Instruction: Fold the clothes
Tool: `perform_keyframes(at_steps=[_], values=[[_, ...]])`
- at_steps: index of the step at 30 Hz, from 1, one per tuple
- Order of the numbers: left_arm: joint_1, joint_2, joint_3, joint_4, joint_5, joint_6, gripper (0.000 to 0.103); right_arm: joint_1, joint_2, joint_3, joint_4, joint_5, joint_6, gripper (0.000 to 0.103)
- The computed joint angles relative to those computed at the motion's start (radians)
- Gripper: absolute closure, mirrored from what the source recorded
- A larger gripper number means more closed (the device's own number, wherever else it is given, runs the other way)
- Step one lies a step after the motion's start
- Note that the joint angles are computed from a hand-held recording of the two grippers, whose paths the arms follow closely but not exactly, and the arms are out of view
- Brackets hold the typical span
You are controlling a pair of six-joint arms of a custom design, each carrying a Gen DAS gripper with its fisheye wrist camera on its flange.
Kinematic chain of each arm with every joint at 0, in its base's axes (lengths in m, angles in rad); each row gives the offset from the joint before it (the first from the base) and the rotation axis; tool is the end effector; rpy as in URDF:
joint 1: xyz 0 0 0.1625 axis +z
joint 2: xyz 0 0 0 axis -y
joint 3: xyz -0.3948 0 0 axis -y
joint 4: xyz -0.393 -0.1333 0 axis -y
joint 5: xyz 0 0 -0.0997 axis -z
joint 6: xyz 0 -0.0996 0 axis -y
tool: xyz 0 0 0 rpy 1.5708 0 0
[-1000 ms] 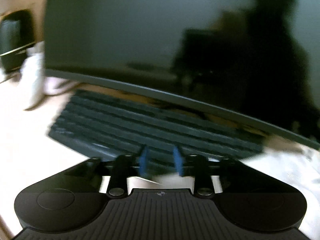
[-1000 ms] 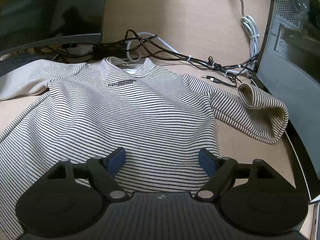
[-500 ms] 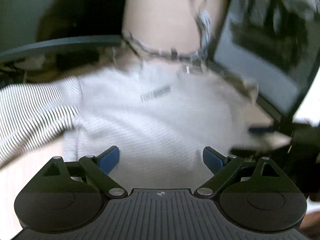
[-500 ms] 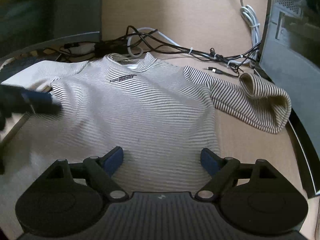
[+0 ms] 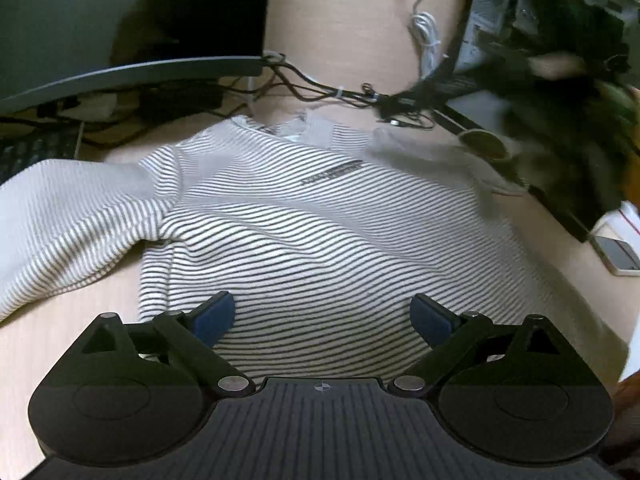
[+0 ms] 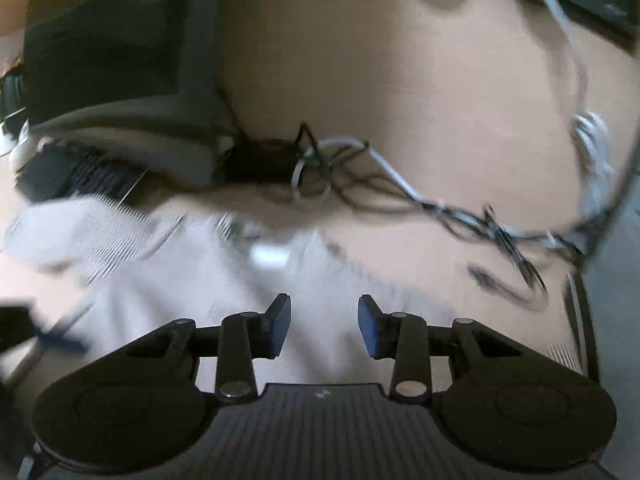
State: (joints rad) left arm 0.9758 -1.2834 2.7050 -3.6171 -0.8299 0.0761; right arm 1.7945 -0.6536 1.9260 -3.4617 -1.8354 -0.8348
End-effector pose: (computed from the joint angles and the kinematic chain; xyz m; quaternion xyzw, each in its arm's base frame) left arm 0.0012 -0.3560 0.1512 0.1871 0.8742 -0.3653 0.2595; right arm 0.2301 -0.5280 0.0064 0.4421 -0.8353 0.2499 0.2106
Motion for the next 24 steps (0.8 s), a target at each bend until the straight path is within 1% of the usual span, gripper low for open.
perform_keyframes(at_steps=[3,4,6,8,9,10,11,13,14,16,18,19,20,22,24], values=[[-0.021,0.027,0.003,-0.026,0.060,-0.028,0.004,-0.015,0.109,-0.163,0.073,0.004,0.013,0.059],[-0.031,0.035,0.007,-0.033,0.085,-0.047,0.004,-0.020,0.147,-0.208,0.076,-0.002,-0.001,0.058],[-0.050,0.051,0.013,-0.044,0.135,-0.085,0.004,-0.036,0.184,-0.256,0.106,0.007,-0.007,0.055],[-0.063,0.062,0.018,-0.050,0.167,-0.114,0.004,-0.051,0.221,-0.305,0.137,0.015,-0.014,0.055],[-0.068,0.064,0.019,-0.048,0.179,-0.127,0.003,-0.056,0.215,-0.305,0.158,0.042,-0.023,0.073],[-0.072,0.066,0.020,-0.046,0.192,-0.141,0.003,-0.061,0.213,-0.304,0.166,0.069,-0.035,0.084],[-0.072,0.065,0.018,-0.039,0.194,-0.144,0.003,-0.059,0.214,-0.293,0.132,0.083,-0.082,0.091],[-0.070,0.064,0.013,-0.026,0.199,-0.151,0.001,-0.047,0.220,-0.258,-0.022,0.114,-0.228,0.095],[-0.069,0.065,0.010,-0.022,0.200,-0.150,0.001,-0.045,0.221,-0.258,-0.059,0.128,-0.269,0.103],[-0.070,0.068,0.007,-0.016,0.208,-0.151,0.001,-0.036,0.247,-0.305,-0.110,0.081,-0.288,0.103],[-0.071,0.069,0.008,-0.017,0.213,-0.155,0.000,-0.041,0.252,-0.355,-0.069,0.020,-0.201,0.103],[-0.071,0.070,0.008,-0.020,0.216,-0.157,0.000,-0.048,0.229,-0.353,-0.019,0.033,-0.113,0.101],[-0.071,0.072,0.008,-0.023,0.218,-0.158,0.000,-0.059,0.184,-0.330,0.073,0.088,-0.008,0.098],[-0.071,0.074,0.008,-0.027,0.222,-0.160,0.000,-0.091,0.107,-0.295,0.258,0.241,0.186,0.096],[-0.072,0.075,0.006,-0.016,0.227,-0.162,0.000,-0.108,0.080,-0.283,0.400,0.344,0.309,0.080]])
